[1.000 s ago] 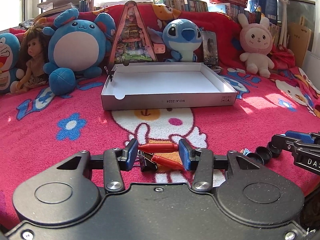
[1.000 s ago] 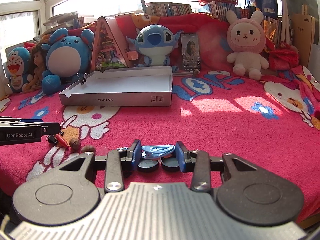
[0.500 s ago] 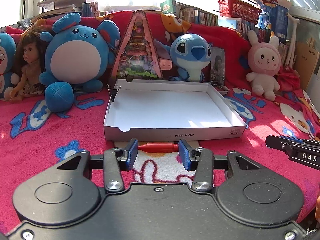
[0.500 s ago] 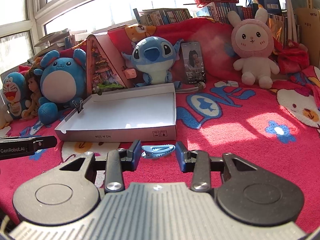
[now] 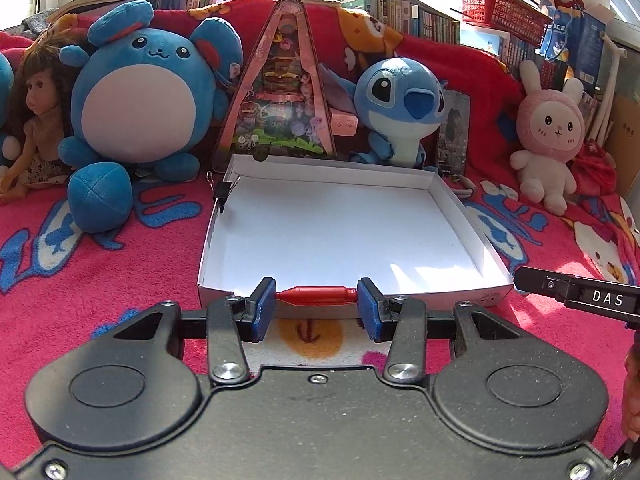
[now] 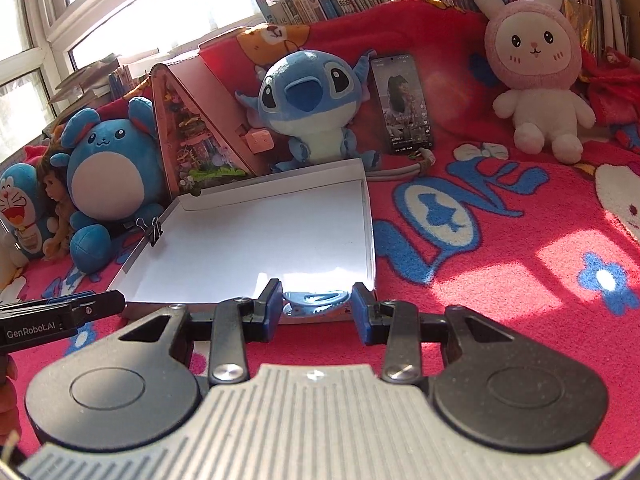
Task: Organize rigid objects
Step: 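Carry the red item with the left gripper into the white box while the right carries the blue clip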
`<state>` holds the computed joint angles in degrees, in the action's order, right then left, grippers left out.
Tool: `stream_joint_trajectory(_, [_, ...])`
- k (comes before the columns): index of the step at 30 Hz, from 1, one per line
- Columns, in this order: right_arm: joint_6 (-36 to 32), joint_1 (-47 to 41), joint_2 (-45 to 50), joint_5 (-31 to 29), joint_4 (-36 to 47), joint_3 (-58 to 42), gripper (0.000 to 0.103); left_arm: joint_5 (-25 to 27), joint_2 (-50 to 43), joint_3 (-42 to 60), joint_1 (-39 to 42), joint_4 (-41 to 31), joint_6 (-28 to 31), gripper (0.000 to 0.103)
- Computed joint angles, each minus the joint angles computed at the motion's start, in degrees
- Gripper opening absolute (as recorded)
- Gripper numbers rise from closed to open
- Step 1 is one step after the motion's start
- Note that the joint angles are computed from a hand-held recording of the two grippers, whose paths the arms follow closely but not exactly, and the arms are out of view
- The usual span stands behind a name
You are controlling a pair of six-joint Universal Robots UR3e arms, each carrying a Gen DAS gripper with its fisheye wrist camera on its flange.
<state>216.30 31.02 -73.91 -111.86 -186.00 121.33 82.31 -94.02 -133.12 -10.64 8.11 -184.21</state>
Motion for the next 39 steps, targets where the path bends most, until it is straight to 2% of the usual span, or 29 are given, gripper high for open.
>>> stream_joint_trajectory(5, [-2.21,-5.08,1.08,7.29,5.61,-5.19,0.043,3.75,-6.84,8.85,-2.98,-4.28,-0.92,0.042])
stream_joint_trajectory(15, [-5.43,-5.94,11.97,5.37,18.37,-23.38,0.043,8.51,-20.96,27.92,-5.35,-13.63,-4.58,0.042])
stream_joint_trajectory(25, [-4.63,-6.55,18.96,6.75,18.19,-28.93,0.043,10.72,-27.01,34.06,-6.48,-15.1,-5.66,0.043])
stream_joint_trajectory(30, [-4.44,-7.02,20.44,7.38,21.89,-32.27,0.043,11.06,-28.83,37.57,-6.4,-18.81,-5.67,0.042])
stream_joint_trajectory(33, [-3.59,-8.15,20.42,9.76,24.57,-33.51,0.043,11.18,-29.52,39.8,-6.36,-22.01,-6.1,0.042])
stream_joint_trajectory(39, [-3.67,-8.24,21.56,9.49,27.33,-36.2,0.044,11.44,-30.88,41.85,-6.93,-23.29,-4.23,0.043])
